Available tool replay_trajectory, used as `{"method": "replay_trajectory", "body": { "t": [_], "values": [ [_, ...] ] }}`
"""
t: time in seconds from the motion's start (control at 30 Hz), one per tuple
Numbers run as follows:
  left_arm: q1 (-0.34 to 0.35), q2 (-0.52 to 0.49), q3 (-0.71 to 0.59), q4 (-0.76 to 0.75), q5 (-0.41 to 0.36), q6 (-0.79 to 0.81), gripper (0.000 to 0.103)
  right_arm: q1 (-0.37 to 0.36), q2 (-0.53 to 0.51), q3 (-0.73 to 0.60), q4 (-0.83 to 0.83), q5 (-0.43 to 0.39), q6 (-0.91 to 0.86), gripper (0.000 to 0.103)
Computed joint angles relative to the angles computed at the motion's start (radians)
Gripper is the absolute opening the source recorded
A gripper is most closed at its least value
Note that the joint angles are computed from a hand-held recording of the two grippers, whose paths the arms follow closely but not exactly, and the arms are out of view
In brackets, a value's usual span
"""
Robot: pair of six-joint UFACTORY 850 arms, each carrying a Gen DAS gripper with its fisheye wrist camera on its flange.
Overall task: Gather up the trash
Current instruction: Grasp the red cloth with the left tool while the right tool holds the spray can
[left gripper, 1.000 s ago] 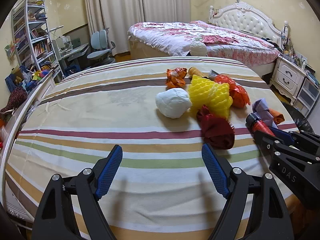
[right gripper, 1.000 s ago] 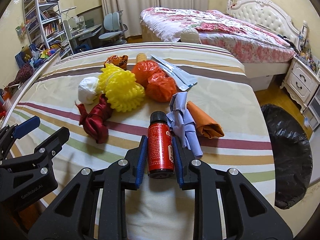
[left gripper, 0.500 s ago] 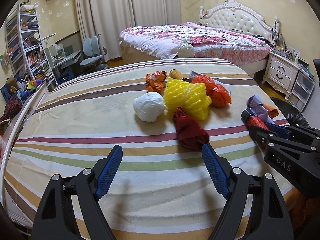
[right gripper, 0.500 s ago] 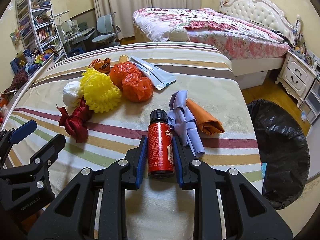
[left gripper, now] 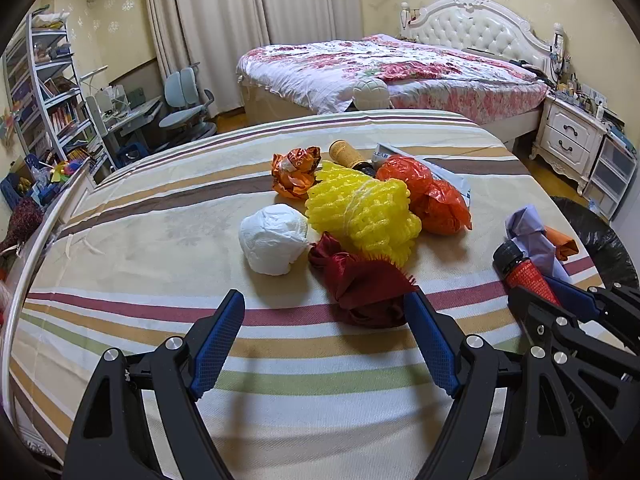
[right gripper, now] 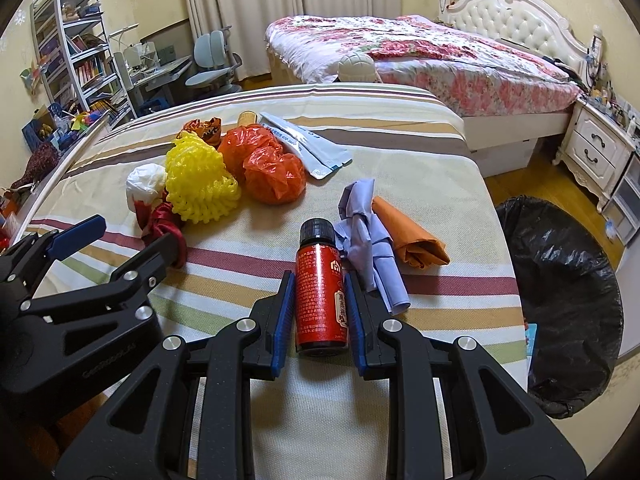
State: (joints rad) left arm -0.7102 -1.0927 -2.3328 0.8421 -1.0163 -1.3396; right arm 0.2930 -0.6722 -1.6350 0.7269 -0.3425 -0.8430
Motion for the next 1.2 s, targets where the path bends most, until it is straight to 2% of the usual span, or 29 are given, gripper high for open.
{"method": "replay_trajectory", "body": {
  "t": [0.57,0.8,1.0,1.03,1.1,1.13,1.2],
  "values": [
    [-0.009,0.162,0.279,0.027,0.051,-0.144,0.079,-0.001,-0.003,0.001,0.012,0.000,-0.009,0.024],
    [-0.009,0.125,0.214,0.026,0.054,-0.101,0.079,-0.001,-0.003,0.000,0.010,-0.002,-0.008,0.024],
    [0.005,0.050,0.087,0.013,0.015,-0.048,0.079,-0.001,-0.003,0.000,0.010,-0.001,-0.009,0.024],
    [0.006,0.045,0.079,0.007,0.016,-0.041,0.076,-0.001,-0.003,0.001,0.011,-0.001,-0.009,0.024],
    [0.011,0.044,0.078,-0.016,0.031,-0.015,0.056,-0.001,-0.003,0.000,0.013,-0.002,-0.010,0.024],
    [0.013,0.051,0.092,-0.027,0.051,-0.007,0.052,-0.001,-0.003,0.001,0.010,-0.001,-0.009,0.024],
    [0.015,0.064,0.117,-0.038,0.078,0.001,0.034,0.000,-0.003,0.001,0.008,0.001,-0.007,0.025]
  ]
}}
